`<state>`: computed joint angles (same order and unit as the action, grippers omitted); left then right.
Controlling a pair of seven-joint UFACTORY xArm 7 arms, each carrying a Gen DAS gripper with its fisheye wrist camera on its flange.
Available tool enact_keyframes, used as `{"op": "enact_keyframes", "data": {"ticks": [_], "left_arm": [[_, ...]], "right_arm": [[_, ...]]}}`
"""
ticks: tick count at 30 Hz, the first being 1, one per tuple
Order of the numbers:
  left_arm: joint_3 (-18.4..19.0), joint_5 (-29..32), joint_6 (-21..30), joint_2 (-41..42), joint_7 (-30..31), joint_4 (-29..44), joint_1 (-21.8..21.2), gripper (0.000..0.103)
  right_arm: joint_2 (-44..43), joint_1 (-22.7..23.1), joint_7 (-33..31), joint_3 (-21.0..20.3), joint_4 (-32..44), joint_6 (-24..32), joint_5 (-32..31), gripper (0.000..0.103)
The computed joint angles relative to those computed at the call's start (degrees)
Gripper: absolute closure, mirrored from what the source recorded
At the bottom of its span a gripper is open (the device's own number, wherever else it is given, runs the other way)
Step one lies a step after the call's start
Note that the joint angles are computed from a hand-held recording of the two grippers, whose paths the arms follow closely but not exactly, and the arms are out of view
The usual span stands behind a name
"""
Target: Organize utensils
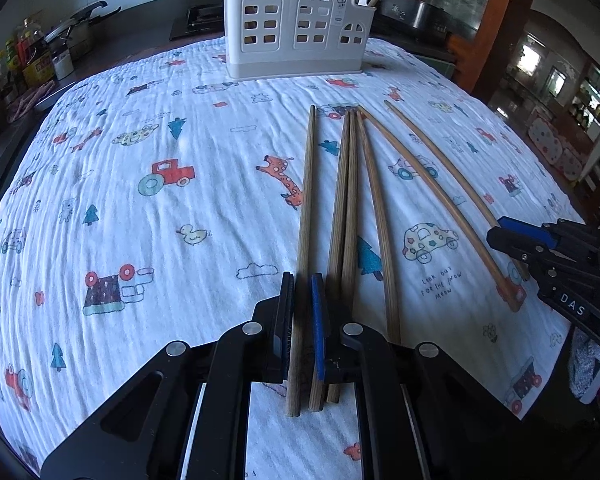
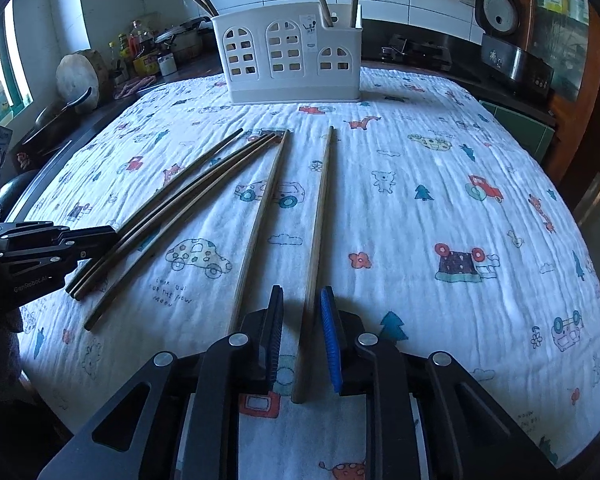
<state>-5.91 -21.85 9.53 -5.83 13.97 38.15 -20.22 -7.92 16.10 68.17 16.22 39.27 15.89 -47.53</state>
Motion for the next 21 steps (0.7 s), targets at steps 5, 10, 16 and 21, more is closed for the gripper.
{"op": "enact_keyframes", "data": {"ticks": [5, 10, 16, 21], "left_arm": [[-0.20, 1.17, -0.21, 0.14, -1.21, 0.07, 0.26, 0.095], [-0.60, 2.99, -0.18, 0.08, -3.60, 0.11, 0.76, 0.097], [-0.37, 4.10, -0.45, -1.83, -5.84, -0.67, 0.95, 0.097], [0.28, 6.13, -0.96, -5.18, -7.52, -1.39, 0.88, 0.097]], "right_arm": [[0.48, 0.47, 4.13, 0.91, 1.22, 3.65, -5.71, 0.091], [-0.35, 1.11, 4.12, -0.10, 0.55, 3.18, -5.48, 0.095], [-4.07, -0.54, 5.94, 0.76, -1.07, 2.20, -8.28, 0.096], [-8.15, -3.27, 4.66, 1.86, -2.02, -0.43, -8.51, 0.096]]}}
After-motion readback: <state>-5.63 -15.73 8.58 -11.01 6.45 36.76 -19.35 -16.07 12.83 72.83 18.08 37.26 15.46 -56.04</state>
